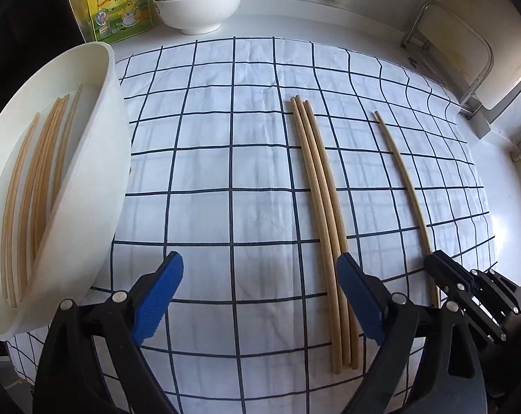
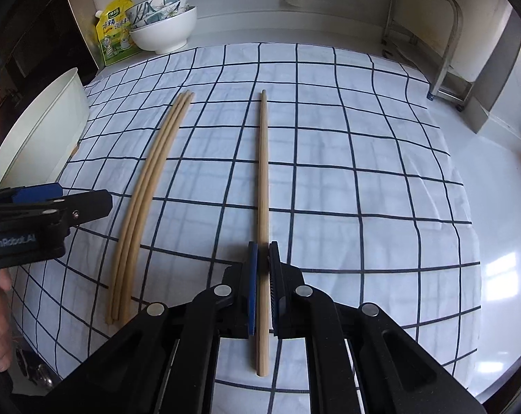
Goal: Organize utensils
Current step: 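Lower both tools and close each on a chopstick from the row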
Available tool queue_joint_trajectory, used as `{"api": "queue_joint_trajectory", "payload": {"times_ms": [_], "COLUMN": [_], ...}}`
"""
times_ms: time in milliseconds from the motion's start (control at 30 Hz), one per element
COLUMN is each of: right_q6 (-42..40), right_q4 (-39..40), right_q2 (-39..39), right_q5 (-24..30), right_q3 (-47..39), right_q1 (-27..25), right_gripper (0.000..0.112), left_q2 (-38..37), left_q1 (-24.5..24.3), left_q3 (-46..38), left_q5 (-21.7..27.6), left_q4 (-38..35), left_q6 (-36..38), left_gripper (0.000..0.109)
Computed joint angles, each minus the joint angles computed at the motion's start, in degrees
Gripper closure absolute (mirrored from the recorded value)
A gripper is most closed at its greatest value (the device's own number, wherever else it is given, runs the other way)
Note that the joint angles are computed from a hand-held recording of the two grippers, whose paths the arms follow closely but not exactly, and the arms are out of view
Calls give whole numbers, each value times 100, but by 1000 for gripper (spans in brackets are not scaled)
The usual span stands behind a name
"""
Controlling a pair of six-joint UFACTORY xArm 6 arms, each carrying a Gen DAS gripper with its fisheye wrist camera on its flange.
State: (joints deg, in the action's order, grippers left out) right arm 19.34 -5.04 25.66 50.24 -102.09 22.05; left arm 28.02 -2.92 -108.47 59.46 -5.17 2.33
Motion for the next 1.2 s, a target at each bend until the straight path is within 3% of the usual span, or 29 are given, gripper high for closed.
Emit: {"api": "queue_joint_trajectory", "payload": {"times_ms": [200, 333, 500, 633, 1200], "right_q6": [-28, -49, -78, -80, 37], "right_q4": [138, 139, 153, 145, 51], "right_q2": [-157, -106, 81, 119, 32], "right_q5": [-211, -241, -98, -82, -87], "right_q3": [188, 68, -202, -249, -140], "right_q1": [-57, -97, -107, -99, -128], "right_gripper": [105, 95, 94, 85, 85], "left_q2": [162, 263, 248, 144, 267], "left_q1": [-30, -72, -148, -200, -248], "left_q3": [-115, -239, -168, 15, -83], "left_q5": [1, 38, -111, -288, -266], "left_q4": [177, 262, 450, 699, 959], "left_q6": [-76, -124, -194, -253, -350], "left_gripper": [20, 20, 17, 15, 12]}}
